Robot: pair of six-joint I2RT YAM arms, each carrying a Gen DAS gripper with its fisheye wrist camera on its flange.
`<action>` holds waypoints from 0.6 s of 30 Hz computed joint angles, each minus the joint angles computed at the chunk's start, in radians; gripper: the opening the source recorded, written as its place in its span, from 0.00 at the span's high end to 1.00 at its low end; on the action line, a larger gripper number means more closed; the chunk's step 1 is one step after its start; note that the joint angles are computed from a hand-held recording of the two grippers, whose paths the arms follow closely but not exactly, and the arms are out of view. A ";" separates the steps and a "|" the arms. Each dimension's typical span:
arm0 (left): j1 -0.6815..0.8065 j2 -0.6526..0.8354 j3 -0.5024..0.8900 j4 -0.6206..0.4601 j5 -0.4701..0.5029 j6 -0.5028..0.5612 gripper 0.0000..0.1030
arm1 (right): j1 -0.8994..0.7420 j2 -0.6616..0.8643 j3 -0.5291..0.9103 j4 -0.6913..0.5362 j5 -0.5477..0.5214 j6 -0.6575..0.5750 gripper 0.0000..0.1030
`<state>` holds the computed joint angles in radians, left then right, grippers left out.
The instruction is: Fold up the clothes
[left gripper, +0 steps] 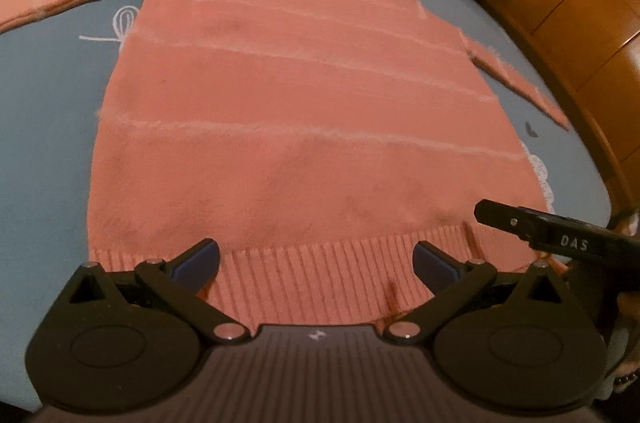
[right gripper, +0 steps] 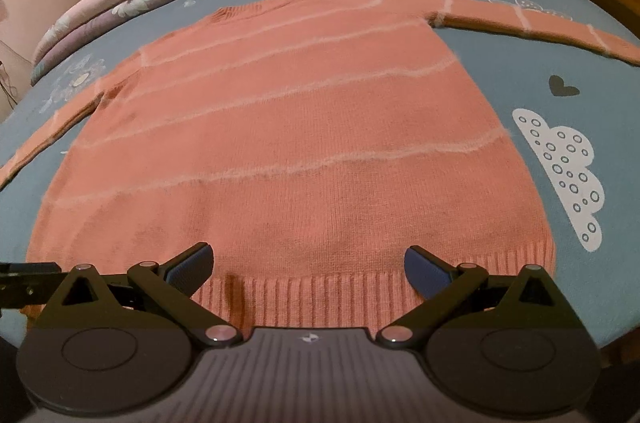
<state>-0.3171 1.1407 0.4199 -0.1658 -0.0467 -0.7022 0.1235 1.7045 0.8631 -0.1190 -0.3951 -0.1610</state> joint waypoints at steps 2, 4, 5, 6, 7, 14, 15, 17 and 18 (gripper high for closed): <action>0.012 -0.034 -0.031 0.022 0.024 0.013 0.01 | -0.002 0.001 -0.001 0.000 -0.007 -0.004 0.00; 0.031 -0.021 -0.019 0.026 0.046 0.033 0.01 | 0.005 -0.001 -0.005 0.005 0.002 -0.006 0.00; 0.035 -0.012 -0.010 0.022 0.051 0.043 0.01 | 0.010 -0.003 -0.009 0.009 0.008 -0.005 0.00; 0.043 -0.005 0.002 0.008 0.063 0.056 0.01 | 0.016 -0.004 -0.011 0.012 0.014 -0.005 0.00; 0.056 0.001 0.016 -0.010 0.080 0.071 0.01 | 0.023 -0.005 -0.013 0.016 0.021 -0.004 0.00; 0.268 -0.189 0.051 -0.151 0.070 0.155 0.01 | 0.022 -0.015 -0.021 0.026 -0.044 0.036 0.00; 0.342 -0.228 0.048 -0.163 0.075 0.168 0.01 | 0.023 -0.014 -0.020 0.027 -0.049 0.043 0.00; 0.542 -0.279 0.037 -0.164 0.135 0.196 0.01 | 0.032 -0.015 -0.027 0.047 -0.041 0.064 0.00; 0.659 -0.284 0.032 -0.153 0.174 0.206 0.02 | 0.035 -0.018 -0.035 0.063 -0.033 0.081 0.00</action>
<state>0.3419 0.8565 0.4522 -0.3192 0.1278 -0.4966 0.1584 1.6864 0.8282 -0.0562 -0.4281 -0.0800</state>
